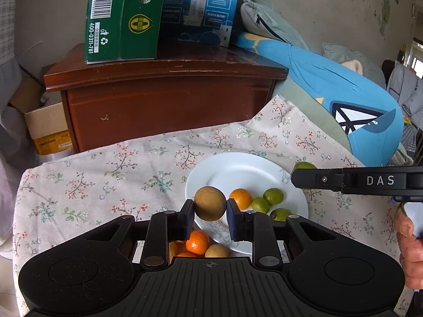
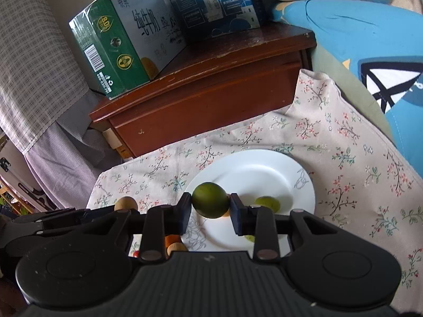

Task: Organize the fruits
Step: 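Carry the kiwi and green fruit onto the white plate and release both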

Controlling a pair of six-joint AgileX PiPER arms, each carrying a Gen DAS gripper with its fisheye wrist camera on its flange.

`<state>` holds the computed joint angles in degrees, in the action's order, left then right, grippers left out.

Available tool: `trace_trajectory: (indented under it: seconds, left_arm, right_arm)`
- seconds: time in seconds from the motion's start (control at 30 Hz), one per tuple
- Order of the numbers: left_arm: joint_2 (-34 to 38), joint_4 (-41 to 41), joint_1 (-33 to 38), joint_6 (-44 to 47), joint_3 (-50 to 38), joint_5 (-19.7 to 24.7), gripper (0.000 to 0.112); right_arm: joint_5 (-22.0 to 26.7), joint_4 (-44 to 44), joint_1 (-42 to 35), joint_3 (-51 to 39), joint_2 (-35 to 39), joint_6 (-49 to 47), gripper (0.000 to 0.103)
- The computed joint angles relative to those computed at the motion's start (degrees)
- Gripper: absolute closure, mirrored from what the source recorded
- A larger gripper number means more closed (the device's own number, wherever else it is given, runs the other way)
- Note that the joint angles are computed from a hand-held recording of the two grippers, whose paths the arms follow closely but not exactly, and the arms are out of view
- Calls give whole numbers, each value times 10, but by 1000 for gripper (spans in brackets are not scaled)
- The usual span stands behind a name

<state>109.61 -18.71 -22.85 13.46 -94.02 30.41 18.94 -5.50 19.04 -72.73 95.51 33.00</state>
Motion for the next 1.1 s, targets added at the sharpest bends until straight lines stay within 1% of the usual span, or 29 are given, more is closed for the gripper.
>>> trace_trajectory:
  seconds: [0.07,0.13,0.3,0.37,0.43,0.53,0.63,0.83,0.9,0.97,1.1]
  left_arm:
    - [15,8,-4,7,-23,9,89]
    - [30,12,-6,11,-48,23,89]
    - [75,-3,-4,21,-113,56,89]
    - [97,3,-6,14,-141,74,89]
    - [119,2,-7,15,-168,91,89]
    - [145,18,-12,7,-197,105,89]
    - [168,22,-14,2,-224,122,89]
    - [201,33,-20,-13,-266,148,89]
    - [208,32,-22,-16,-275,154,89]
    - [214,32,-23,-18,-283,159,89]
    - [211,36,-25,-24,-277,149,87]
  right_arm:
    - [-3,-12,-7,-6,6,10,72]
    - [-10,0,-16,-7,9,3,72]
    - [-20,61,-40,-22,34,-44,72]
    - [-15,110,-48,-33,48,-89,72]
    - [-6,126,-51,-44,63,-108,72]
    - [-2,143,-53,-57,84,-130,72]
    - [-1,139,-54,-68,99,-131,72]
    - [20,156,-60,-97,135,-139,72]
    - [23,146,-59,-105,144,-130,72]
    - [18,140,-60,-107,149,-121,72]
    - [16,142,-63,-113,156,-116,69]
